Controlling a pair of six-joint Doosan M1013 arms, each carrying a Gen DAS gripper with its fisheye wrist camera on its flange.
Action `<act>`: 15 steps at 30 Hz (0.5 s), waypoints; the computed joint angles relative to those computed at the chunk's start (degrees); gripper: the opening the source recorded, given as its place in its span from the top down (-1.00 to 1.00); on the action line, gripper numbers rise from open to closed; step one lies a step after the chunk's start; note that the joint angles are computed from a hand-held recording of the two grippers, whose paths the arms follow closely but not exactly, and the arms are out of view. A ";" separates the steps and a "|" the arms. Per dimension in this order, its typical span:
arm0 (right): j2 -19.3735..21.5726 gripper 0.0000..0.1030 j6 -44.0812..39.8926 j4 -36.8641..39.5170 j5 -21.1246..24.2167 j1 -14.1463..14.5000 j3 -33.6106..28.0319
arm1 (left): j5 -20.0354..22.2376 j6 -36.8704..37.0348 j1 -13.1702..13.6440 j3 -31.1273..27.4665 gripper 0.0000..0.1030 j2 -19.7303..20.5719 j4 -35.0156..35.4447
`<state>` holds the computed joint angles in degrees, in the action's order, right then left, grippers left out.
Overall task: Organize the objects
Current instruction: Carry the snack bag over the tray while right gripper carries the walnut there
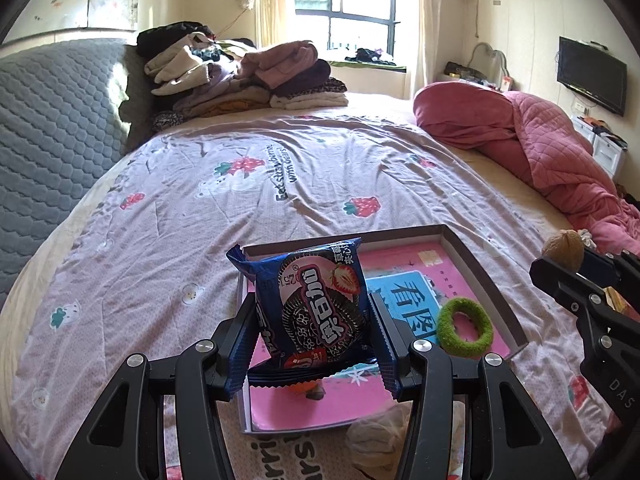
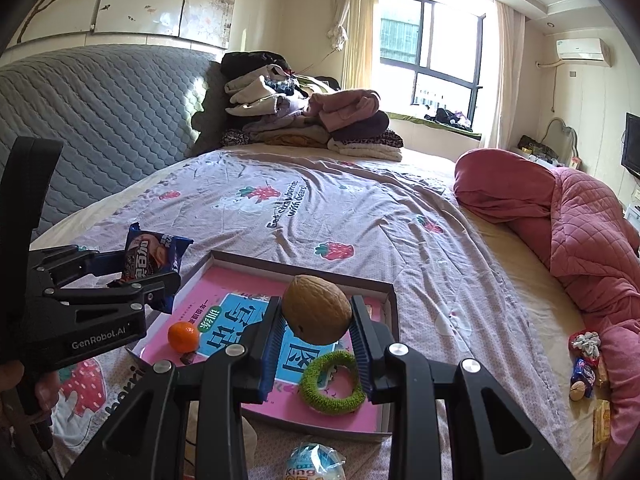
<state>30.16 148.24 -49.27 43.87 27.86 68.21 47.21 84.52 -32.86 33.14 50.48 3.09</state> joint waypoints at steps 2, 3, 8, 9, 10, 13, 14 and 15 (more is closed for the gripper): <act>0.53 0.36 -0.80 0.67 0.30 -0.14 -0.61 | 1.12 0.26 0.02 -1.48 -0.04 0.90 -0.18; 0.78 0.36 -1.36 1.23 0.33 -0.26 -0.89 | 1.67 0.39 0.01 -2.24 -0.04 1.38 -0.25; 2.05 0.37 -4.76 4.72 0.55 -0.88 -1.98 | 4.40 2.26 -0.31 -5.83 -0.04 3.88 -0.92; 2.33 0.36 -5.57 5.69 0.64 -1.07 -2.20 | 5.15 2.60 -0.40 -6.73 -0.04 4.52 -1.10; 2.65 0.36 -6.17 6.32 1.16 -1.18 -2.46 | 6.07 3.14 -0.50 -7.80 -0.04 5.21 -1.33; 3.43 0.37 -7.68 8.11 2.69 -1.62 -2.79 | 8.16 4.39 -0.79 -10.30 -0.05 6.90 -1.90; 3.59 0.37 -8.04 8.79 3.07 -1.81 -2.79 | 8.58 4.87 -0.92 -10.87 -0.04 7.37 -2.02; 3.74 0.37 -8.28 9.37 3.37 -2.01 -2.72 | 9.09 5.06 -1.04 -11.51 -0.04 7.84 -1.89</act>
